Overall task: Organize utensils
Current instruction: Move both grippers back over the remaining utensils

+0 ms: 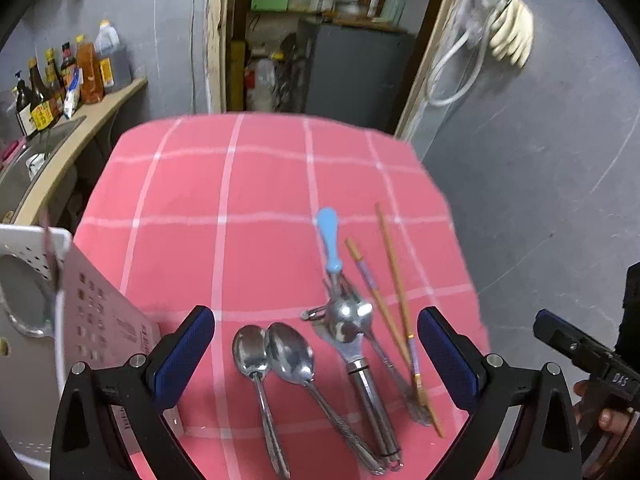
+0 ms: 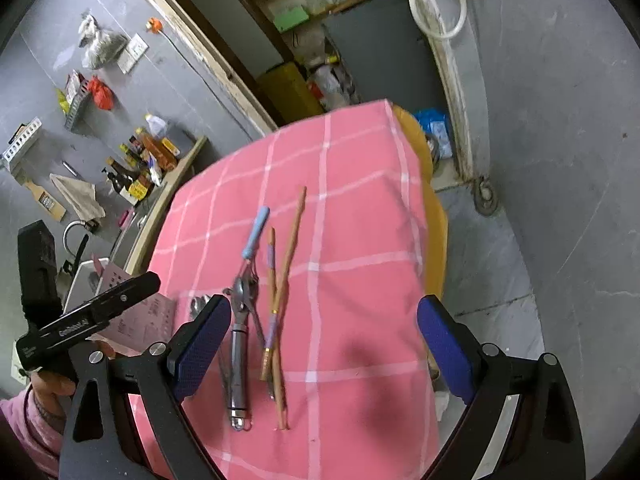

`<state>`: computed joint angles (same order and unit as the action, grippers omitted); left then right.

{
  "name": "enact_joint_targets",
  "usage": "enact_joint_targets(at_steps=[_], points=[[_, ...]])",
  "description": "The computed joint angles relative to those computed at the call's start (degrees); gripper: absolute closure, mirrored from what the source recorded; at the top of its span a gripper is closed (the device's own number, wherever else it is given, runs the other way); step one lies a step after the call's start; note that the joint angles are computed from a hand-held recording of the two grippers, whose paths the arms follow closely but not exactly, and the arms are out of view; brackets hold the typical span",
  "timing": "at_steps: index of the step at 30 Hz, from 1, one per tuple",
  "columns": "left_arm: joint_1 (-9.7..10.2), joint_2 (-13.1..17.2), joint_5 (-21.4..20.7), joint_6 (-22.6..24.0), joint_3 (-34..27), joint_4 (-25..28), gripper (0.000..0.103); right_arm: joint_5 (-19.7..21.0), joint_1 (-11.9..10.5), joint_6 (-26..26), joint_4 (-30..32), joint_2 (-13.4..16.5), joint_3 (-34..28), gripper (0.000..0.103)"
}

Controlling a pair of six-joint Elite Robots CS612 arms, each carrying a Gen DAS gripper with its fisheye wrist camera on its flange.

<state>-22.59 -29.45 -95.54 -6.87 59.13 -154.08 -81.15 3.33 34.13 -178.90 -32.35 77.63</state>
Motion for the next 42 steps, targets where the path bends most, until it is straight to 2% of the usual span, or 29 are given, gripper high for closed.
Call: enact_joint_targets(at_steps=[8,15,17,19,22,24,27,31,36,40,42], points=[[-0.16,1.9,2.4,-4.5,-2.9,7.5,0.002,8.3,-1.2,-3.6,4.5,4.0,-6.1,0.012],[-0.30,2.7,4.3,-5.3,-3.4,8.5,0.005,13.0,-1.1,-6.0,7.2,6.9,-11.1,0.017],[-0.28,2.7,4.5,-5.8,-3.2,7.9,0.007,13.7,-1.1,-6.3,7.3,7.3,-11.8,0.024],[-0.06,2.8,3.7,-6.6,-3.0,7.1,0.024,14.3,-1.0,-6.7,7.8,7.7,-12.4,0.035],[0.21,3.1,2.1,-6.6,-3.5,8.2,0.034,15.4,-1.1,-6.9,8.6,8.3,-13.3,0.049],[0.31,3.3,1.3,-6.7,-3.7,8.4,0.039,16.1,-1.1,-7.1,9.3,8.6,-14.0,0.053],[0.57,3.6,-0.2,-7.3,-4.1,8.9,0.041,17.6,-1.2,-7.7,9.9,9.2,-15.0,0.062],[0.99,4.3,-1.8,-8.6,-5.1,10.1,0.050,19.4,-1.0,-9.2,11.0,10.0,-16.6,0.076],[1.80,5.3,-4.8,-10.9,-6.5,11.7,0.051,21.9,-0.6,-11.0,14.5,11.6,-20.1,0.078],[2.05,5.8,-6.2,-11.0,-7.3,11.7,0.052,22.9,-0.3,-12.5,17.6,12.7,-22.4,0.078],[2.13,6.4,-7.1,-10.9,-8.4,12.5,0.062,23.6,-0.3,-13.0,18.8,13.2,-23.3,0.079]])
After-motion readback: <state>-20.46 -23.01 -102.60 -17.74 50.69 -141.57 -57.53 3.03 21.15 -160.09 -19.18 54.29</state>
